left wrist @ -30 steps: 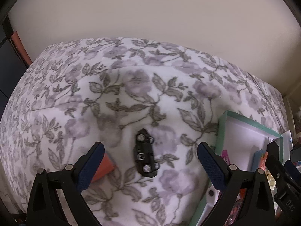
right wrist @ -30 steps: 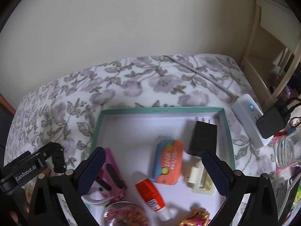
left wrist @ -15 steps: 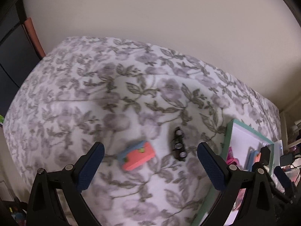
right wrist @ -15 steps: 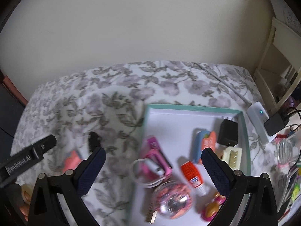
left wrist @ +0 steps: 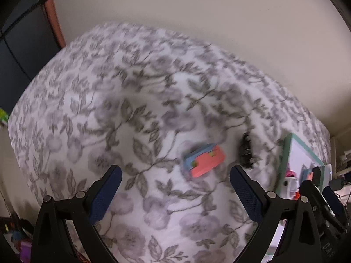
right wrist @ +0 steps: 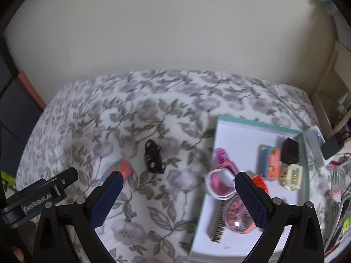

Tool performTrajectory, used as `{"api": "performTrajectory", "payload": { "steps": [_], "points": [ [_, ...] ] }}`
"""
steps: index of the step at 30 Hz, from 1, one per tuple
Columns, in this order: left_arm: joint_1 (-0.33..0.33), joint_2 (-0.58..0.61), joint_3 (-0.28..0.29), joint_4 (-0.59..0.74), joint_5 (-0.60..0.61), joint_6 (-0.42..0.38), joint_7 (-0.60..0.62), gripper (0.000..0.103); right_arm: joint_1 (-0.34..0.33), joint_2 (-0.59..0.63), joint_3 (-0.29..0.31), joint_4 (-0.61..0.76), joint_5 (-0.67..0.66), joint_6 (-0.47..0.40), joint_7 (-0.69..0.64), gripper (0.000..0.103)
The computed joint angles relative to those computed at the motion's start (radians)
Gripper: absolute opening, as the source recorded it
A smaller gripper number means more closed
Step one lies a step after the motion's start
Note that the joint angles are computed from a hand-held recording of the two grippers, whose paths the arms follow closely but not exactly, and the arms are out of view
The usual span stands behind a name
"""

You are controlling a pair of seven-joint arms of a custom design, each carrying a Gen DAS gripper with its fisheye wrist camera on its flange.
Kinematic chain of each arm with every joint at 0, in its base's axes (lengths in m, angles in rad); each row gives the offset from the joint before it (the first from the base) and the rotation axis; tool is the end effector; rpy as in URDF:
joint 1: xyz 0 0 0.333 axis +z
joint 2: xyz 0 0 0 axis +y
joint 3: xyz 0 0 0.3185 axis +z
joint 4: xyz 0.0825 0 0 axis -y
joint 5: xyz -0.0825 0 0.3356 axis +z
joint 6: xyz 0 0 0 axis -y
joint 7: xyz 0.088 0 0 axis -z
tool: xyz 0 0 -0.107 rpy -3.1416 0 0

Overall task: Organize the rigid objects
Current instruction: 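Move both tools back from the tray toward the black car and block, then grasp pink-and-blue block with left tool while right tool grasps black toy car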

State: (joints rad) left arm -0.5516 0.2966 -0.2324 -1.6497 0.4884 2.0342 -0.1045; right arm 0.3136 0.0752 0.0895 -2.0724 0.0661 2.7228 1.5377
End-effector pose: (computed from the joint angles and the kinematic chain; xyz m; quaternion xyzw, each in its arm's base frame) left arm 0.4635 -0.4026 0.4769 -0.8904 0.4115 -0.1250 0.1495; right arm 0.5206 0.2181 0.4887 -0.7941 0.5370 -0.1399 0.2479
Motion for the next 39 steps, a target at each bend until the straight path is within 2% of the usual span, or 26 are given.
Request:
{"api": "performTrajectory", "payload": {
  "steps": [4,9,11,13,16,26,32,39],
  "points": [
    [0.024,-0.003,0.002,-0.050,-0.038,0.020,-0.002,0.099,0.020,0.054,0.008,0.012,-0.042,0.023,0.015,0.101],
    [0.063,0.032,0.001,-0.080,-0.102,0.113,0.073,0.098,0.039,0.149,0.013,0.056,-0.064,0.045,0.011,0.082],
    [0.063,0.057,0.007,-0.055,-0.110,0.100,0.108,0.098,0.049,0.187,0.004,0.082,-0.085,0.047,0.027,0.076],
    [0.064,0.071,0.013,-0.045,-0.107,0.113,0.146,0.098,0.041,0.220,0.010,0.104,-0.074,0.053,0.018,0.075],
    [0.063,0.085,0.026,-0.034,-0.103,0.132,0.176,0.098,0.040,0.253,0.011,0.131,-0.071,0.058,0.002,0.068],
    [0.062,0.129,0.044,0.016,-0.120,0.139,0.247,0.098,0.070,0.320,-0.010,0.185,-0.115,0.080,0.012,0.052],
    [0.057,0.133,0.050,0.014,-0.120,0.159,0.251,0.098,0.046,0.328,0.021,0.189,-0.080,0.091,-0.031,0.037],
    [0.050,0.140,0.053,0.019,-0.109,0.177,0.269,0.098,0.025,0.328,0.037,0.183,-0.033,0.091,-0.075,0.032]
  ]
}}
